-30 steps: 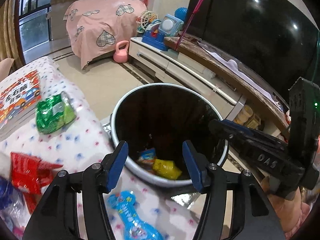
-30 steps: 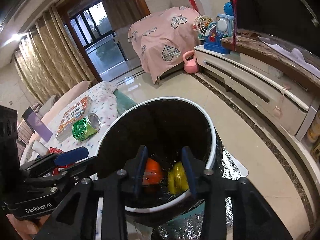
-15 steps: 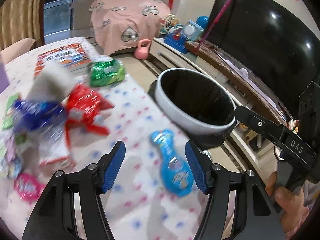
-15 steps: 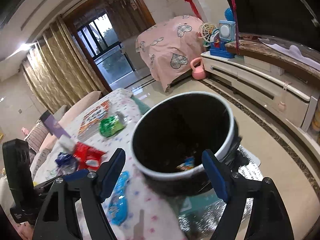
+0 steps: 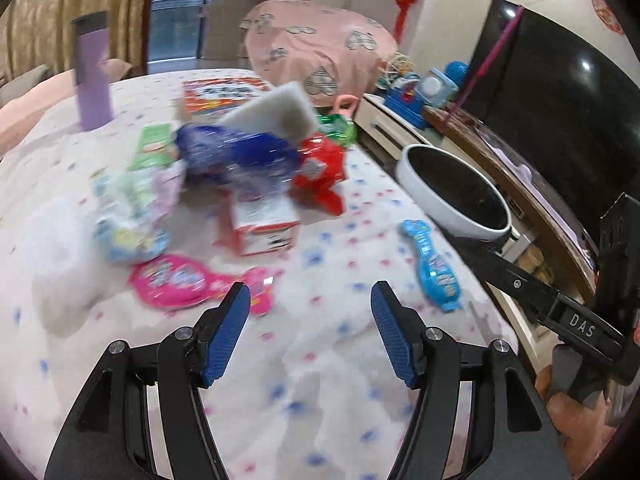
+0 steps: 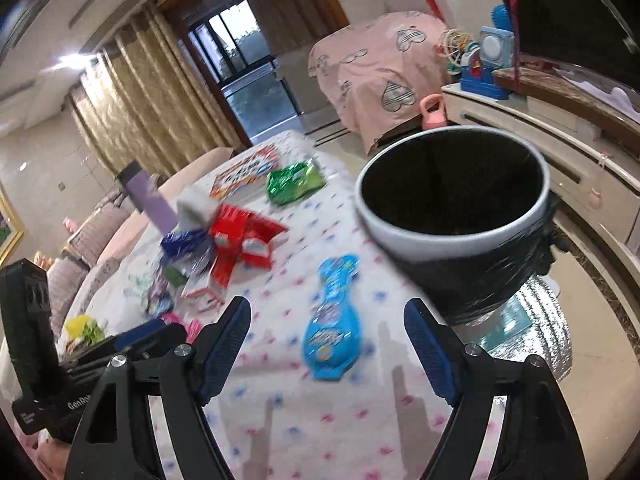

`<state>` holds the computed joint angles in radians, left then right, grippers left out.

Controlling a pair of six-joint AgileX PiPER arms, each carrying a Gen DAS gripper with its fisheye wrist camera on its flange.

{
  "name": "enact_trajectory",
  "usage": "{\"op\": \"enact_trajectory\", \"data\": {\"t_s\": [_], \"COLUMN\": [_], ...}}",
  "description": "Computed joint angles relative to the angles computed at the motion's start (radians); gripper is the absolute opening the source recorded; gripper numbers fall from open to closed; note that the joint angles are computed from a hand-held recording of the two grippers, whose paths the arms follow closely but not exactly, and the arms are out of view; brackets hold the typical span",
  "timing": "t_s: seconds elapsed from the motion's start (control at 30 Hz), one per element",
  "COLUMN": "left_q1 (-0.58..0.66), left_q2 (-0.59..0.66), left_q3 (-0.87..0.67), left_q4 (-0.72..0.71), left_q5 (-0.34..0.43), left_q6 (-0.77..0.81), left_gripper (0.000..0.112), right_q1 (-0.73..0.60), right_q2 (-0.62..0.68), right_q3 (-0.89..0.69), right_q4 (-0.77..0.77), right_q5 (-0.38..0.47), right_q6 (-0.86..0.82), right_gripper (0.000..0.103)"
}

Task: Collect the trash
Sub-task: 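Move both open tools back over the table items, then grasp the white mesh scrubber with the left tool while the right tool grasps the blue AD bottle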

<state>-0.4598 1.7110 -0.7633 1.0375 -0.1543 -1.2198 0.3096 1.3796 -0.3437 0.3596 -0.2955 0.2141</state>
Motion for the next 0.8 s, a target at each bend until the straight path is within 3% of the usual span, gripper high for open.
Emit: {"op": "enact_trajectory", "data": {"t_s": [0.27,0.43,0.57,0.73,0.8], "left_q1": [0.165,0.261,0.324,0.361,0.348], "left_q2": [-0.033,-0.040,-0.043,-0.008,0.029], "left_q3": [0.120,0.162,0.168,0.096,0.046], "left_q4": [-0.098,-0.126,-0.216,-0.282,-0.413], "left_q5": [-0.069,-0.100,-0.098,-0.054,-0.025], "left_q6": [0.115,0.163,0.245,0.289,0.421], "left_gripper": [0.066,0.067,0.077,0.080,0.082], "right_q1": [0.129,0.146,0.155,0.134,0.132], "right_q2": [0.072,0.108,0.142,0.196,0.211], "right_q3": [-0.031,-0.045,-0.067,-0.096,-0.111], "right_q4": [0.319,0.401,0.509,0.492,0.508], "right_q5": [-0.039,-0.047,-0.053,-0.044,-0.040], "right_q6": [-0.272,-0.348,-0.463,-0.456,-0.480], "right_gripper": [0.081,0.081,0.081,0.081,0.081]}}
